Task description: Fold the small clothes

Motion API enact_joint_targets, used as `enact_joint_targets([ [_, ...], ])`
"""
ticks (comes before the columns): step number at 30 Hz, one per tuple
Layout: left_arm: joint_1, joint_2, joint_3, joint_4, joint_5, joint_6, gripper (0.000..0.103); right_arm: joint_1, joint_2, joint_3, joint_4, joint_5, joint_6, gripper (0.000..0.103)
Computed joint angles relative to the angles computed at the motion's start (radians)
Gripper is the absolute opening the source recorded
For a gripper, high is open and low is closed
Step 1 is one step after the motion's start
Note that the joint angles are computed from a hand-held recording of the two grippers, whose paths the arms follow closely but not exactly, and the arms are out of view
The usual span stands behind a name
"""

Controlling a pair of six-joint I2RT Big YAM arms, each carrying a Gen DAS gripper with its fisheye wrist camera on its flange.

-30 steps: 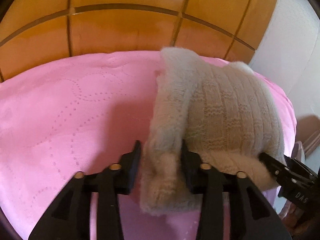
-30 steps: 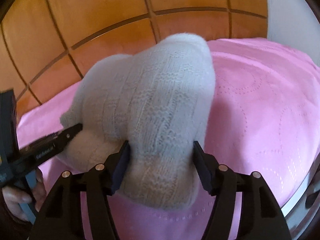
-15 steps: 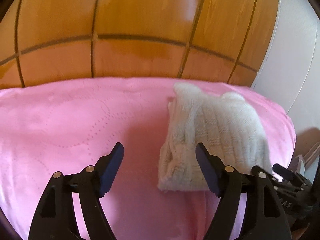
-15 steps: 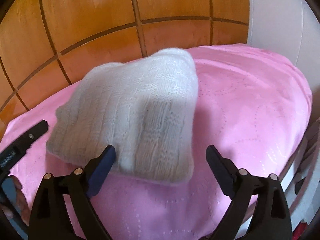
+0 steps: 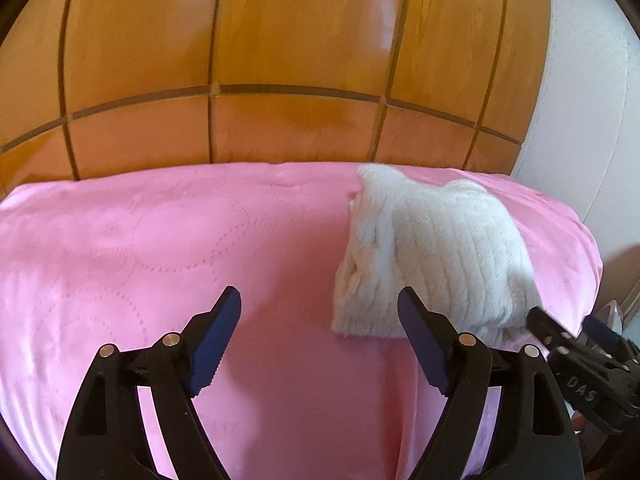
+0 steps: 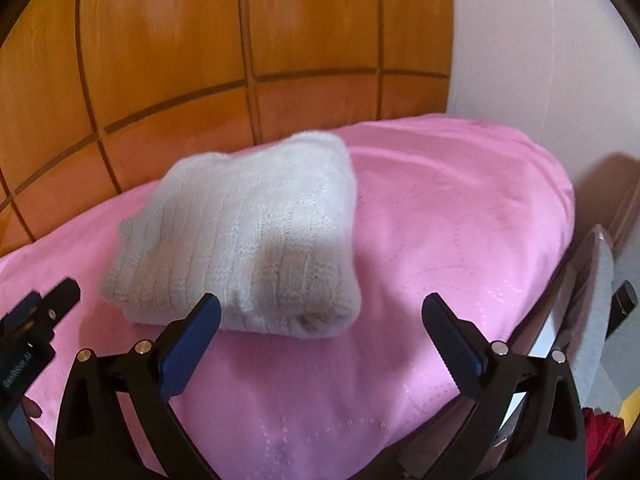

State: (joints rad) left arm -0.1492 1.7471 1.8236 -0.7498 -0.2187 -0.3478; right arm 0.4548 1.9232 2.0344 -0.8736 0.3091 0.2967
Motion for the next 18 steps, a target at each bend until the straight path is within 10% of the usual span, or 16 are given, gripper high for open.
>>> enact_joint_targets([
  [18, -0.012, -0.079, -0.097, 0.041, -0.129, -0.036, 0.093, 0.045, -0.055, -0.100, 0.069, 0.085, 0.010, 0.101],
])
